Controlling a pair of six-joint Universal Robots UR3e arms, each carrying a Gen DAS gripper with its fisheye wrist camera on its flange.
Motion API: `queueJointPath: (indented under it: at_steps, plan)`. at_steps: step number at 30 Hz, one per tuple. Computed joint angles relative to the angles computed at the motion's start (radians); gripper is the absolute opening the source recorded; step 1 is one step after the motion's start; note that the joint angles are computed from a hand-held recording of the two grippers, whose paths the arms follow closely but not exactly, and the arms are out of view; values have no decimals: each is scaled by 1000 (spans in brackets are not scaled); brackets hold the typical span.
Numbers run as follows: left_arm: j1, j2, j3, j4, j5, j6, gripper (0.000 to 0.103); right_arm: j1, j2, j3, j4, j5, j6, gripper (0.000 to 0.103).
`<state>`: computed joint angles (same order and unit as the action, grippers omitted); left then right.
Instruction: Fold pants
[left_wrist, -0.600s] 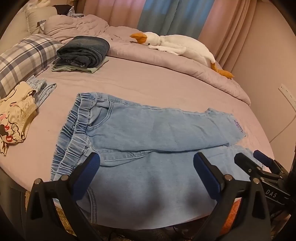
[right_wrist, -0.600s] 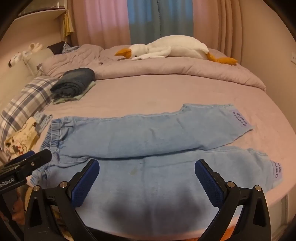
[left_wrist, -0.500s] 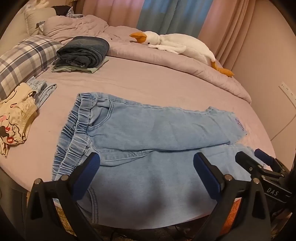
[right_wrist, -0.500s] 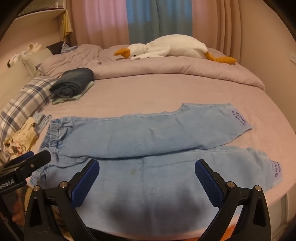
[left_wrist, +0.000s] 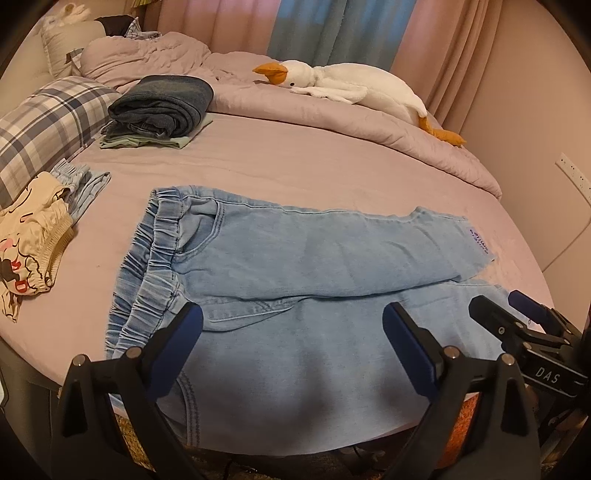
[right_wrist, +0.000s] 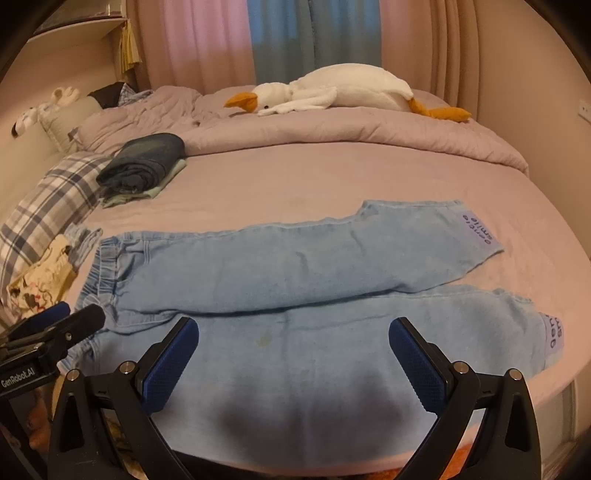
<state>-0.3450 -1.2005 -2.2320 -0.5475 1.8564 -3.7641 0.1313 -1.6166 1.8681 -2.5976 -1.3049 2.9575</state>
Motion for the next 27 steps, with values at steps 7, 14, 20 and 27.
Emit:
queueJointPath:
  at_steps: [7,14,20,27]
  plan:
    - [-32,-41,31,-6,32,14,97,14,6,4,-22,-15,0,102]
    - [-31,-39,32,-15,27,14,97,4,5,4,-11,1,-6,101]
    - [-32,-52,46,-35,19,13,97,-2,7,-2,16,2,-7,101]
    - [-36,-66,60,-49,17,15,97,-2,13,-12,39,-14,-17,101]
